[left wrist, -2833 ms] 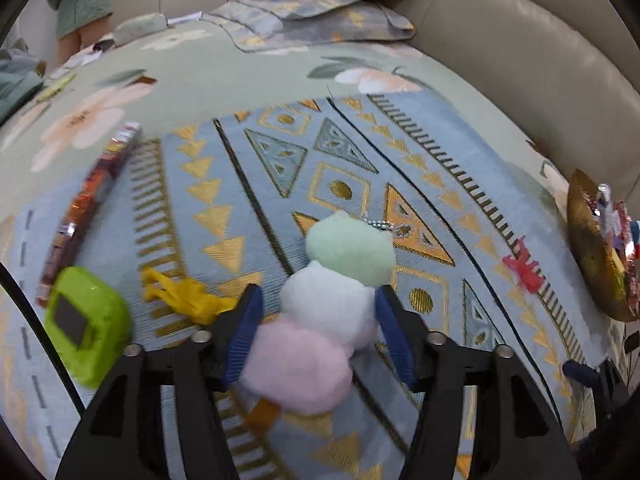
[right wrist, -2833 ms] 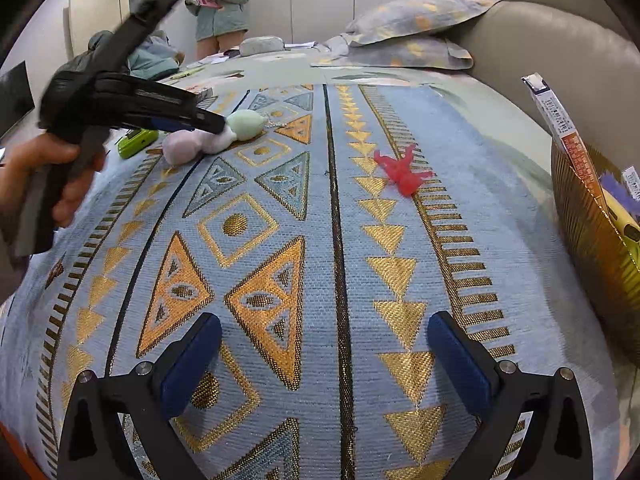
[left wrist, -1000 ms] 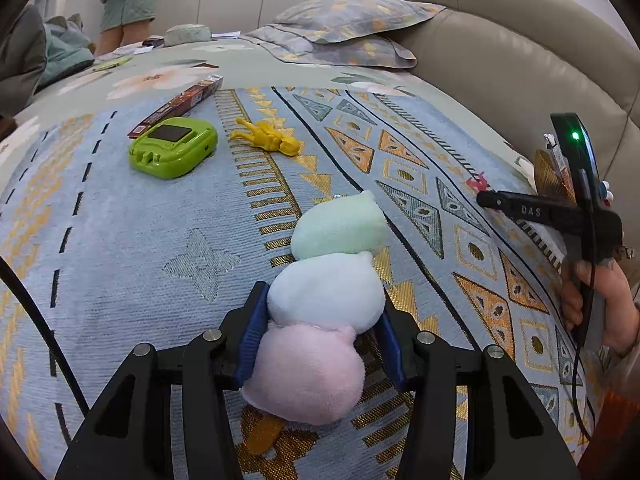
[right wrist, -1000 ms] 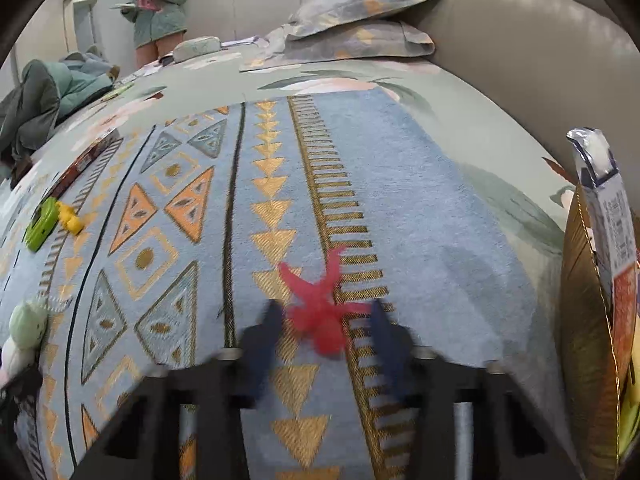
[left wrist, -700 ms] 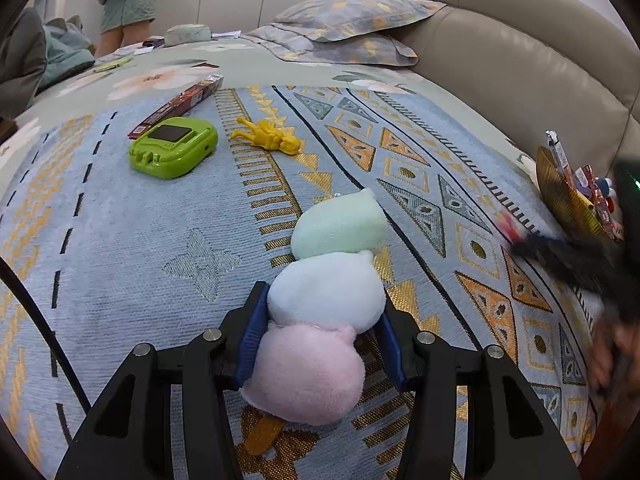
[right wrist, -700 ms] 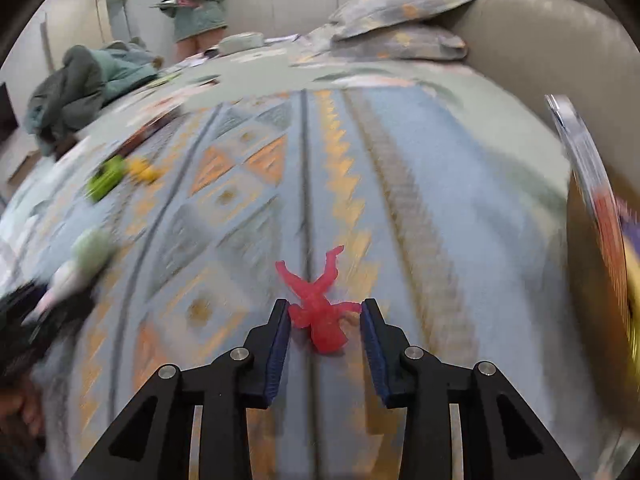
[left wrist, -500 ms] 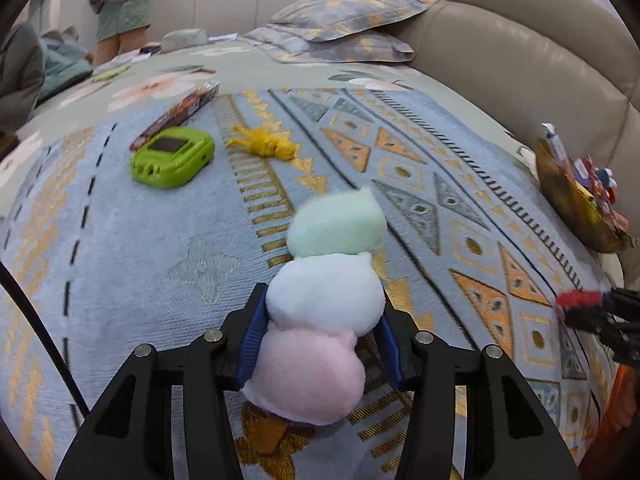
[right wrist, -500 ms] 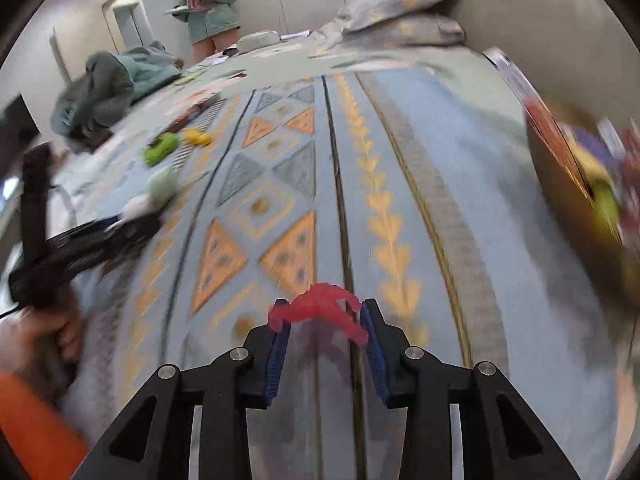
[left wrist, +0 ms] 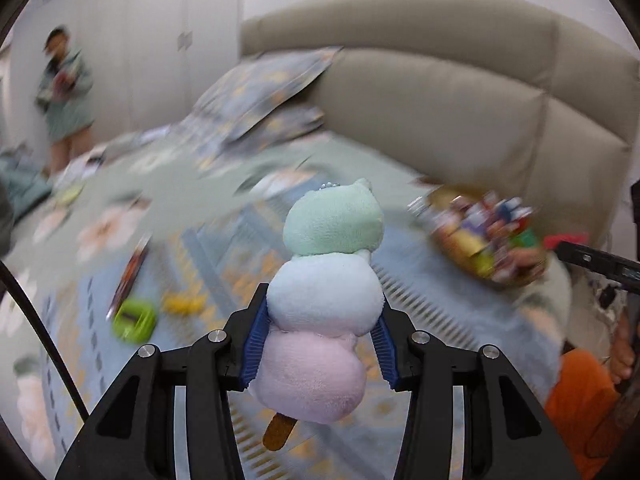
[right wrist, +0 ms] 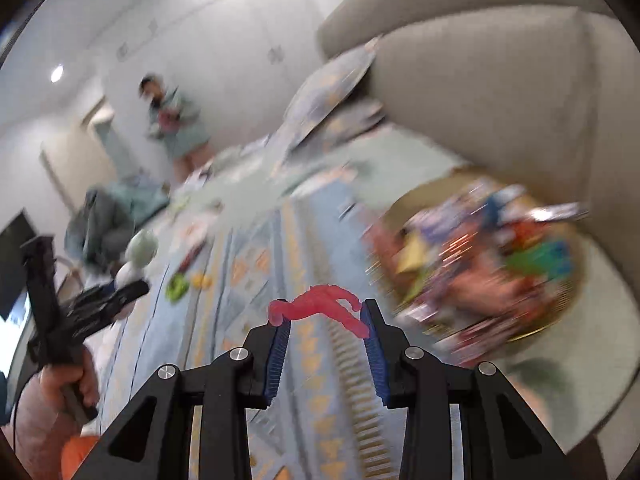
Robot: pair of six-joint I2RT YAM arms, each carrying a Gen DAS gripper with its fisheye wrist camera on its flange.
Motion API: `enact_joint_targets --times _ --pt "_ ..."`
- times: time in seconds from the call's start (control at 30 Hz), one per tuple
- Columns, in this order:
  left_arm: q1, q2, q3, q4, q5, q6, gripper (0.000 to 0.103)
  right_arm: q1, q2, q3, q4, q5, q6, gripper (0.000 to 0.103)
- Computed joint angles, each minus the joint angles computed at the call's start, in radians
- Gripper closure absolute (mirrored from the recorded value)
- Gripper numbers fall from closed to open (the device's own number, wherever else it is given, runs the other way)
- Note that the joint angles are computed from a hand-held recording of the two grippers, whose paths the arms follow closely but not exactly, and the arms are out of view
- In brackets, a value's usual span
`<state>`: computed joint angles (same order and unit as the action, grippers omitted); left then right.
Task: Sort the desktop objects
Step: 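Carry both items over the gold basket and open both grippers, then move the left gripper to the green handheld device and grasp it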
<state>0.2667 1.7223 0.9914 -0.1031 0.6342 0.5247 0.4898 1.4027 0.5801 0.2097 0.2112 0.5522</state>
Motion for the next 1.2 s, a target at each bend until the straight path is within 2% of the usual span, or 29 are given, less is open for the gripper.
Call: enact_joint_targets --times 0.17,0.3,0.57,0.6,0.63,0.67,0.7,0.77,0.83,0.9,1.07,1.2 --pt "-0.204 -0.07 0.058 -0.059 0.0 -0.161 0.059 -0.209 -0.222 -0.035 -0.117 -0.033 -0.062 0.067" --pt "-0.358 -0.041 0.128 -0.025 -0.013 -0.309 0.059 -0.336 -0.28 -0.008 -0.173 -0.071 -0.111 0.067" --pt "-0.572 0.181 0.303 0.016 -0.121 -0.449 0.059 -0.506 -0.082 0.081 -0.153 -0.189 -0.152 0.065" --pt "-0.59 0.215 0.329 0.013 -0.136 -0.456 0.053 -0.525 -0.04 0.092 -0.137 -0.211 -0.142 0.065" --pt "-0.609 0.251 0.365 -0.011 -0.162 -0.456 0.048 -0.542 0.011 0.109 -0.127 -0.236 -0.136 0.06" --pt "-0.619 0.283 0.396 -0.038 -0.177 -0.46 0.036 -0.557 0.056 0.127 -0.129 -0.259 -0.135 0.036" --pt "-0.623 0.337 0.452 -0.094 -0.175 -0.466 0.033 -0.579 0.104 0.145 -0.133 -0.309 -0.13 0.028" --pt "-0.606 0.417 0.533 -0.188 -0.123 -0.484 0.033 -0.621 0.14 0.135 -0.112 -0.405 -0.113 0.028" --pt "-0.579 0.443 0.541 -0.22 -0.086 -0.503 0.033 -0.641 0.128 0.102 -0.083 -0.438 -0.109 0.028" --pt "-0.541 0.418 0.495 -0.201 -0.07 -0.507 0.033 -0.646 0.096 0.067 -0.07 -0.438 -0.115 0.028" --pt "-0.437 0.358 0.446 -0.237 -0.005 -0.512 0.033 -0.621 0.052 0.051 -0.096 -0.463 -0.106 0.028" --pt "-0.364 0.316 0.411 -0.265 -0.027 -0.496 0.033 -0.524 0.016 0.043 -0.106 -0.419 -0.093 0.028"
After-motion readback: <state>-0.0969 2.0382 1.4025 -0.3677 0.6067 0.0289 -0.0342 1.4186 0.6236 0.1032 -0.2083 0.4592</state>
